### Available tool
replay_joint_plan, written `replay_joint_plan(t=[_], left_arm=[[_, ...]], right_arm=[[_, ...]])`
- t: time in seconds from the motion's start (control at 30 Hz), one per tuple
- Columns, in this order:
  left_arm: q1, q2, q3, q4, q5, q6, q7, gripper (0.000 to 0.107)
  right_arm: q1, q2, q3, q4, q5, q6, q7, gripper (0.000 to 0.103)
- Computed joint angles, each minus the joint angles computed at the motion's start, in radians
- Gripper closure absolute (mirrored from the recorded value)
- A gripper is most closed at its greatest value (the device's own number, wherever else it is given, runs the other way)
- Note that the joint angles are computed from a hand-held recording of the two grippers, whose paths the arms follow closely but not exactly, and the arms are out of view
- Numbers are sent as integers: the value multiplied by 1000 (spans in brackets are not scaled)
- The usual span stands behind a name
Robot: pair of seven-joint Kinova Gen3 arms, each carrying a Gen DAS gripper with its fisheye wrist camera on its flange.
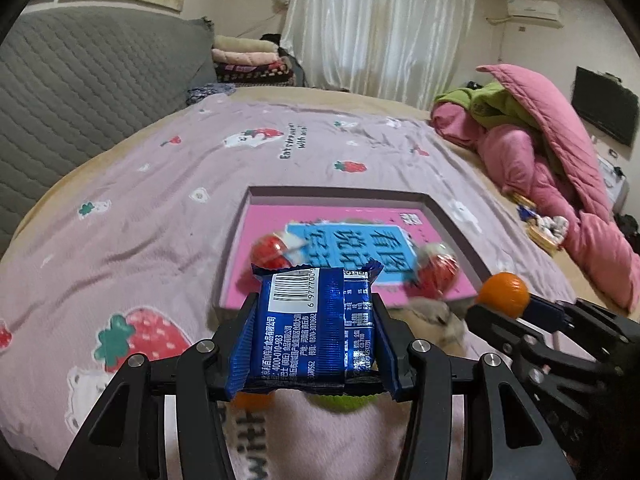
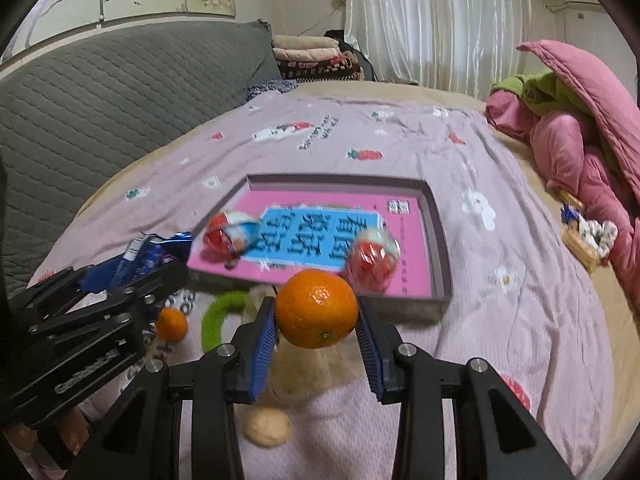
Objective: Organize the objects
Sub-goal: 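Lift and carry the blue packet over the tray while the right tool carries the orange there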
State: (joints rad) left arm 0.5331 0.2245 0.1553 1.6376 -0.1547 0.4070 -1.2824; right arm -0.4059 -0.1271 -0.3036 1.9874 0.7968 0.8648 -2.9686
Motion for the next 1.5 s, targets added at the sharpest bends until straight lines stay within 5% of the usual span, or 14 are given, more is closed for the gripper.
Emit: replay_joint_plan(t=[0.43,0.8,1.07,1.5], left_arm=[[-21,154,-10,-238,55,93,-55,54],[-90,178,14,-225,133,78,-151,54],[-74,185,-1,-194,112,72,-197,54],[-46,228,-5,-225,113,132,-231,54]], right_arm=[[-10,98,67,-107,48,-13,42,64],[-16,172,143,-157,43,-56,90,64],[-2,185,174,-110,65,-144,55,64],[-17,224,192,-105,33,-138,118,64]])
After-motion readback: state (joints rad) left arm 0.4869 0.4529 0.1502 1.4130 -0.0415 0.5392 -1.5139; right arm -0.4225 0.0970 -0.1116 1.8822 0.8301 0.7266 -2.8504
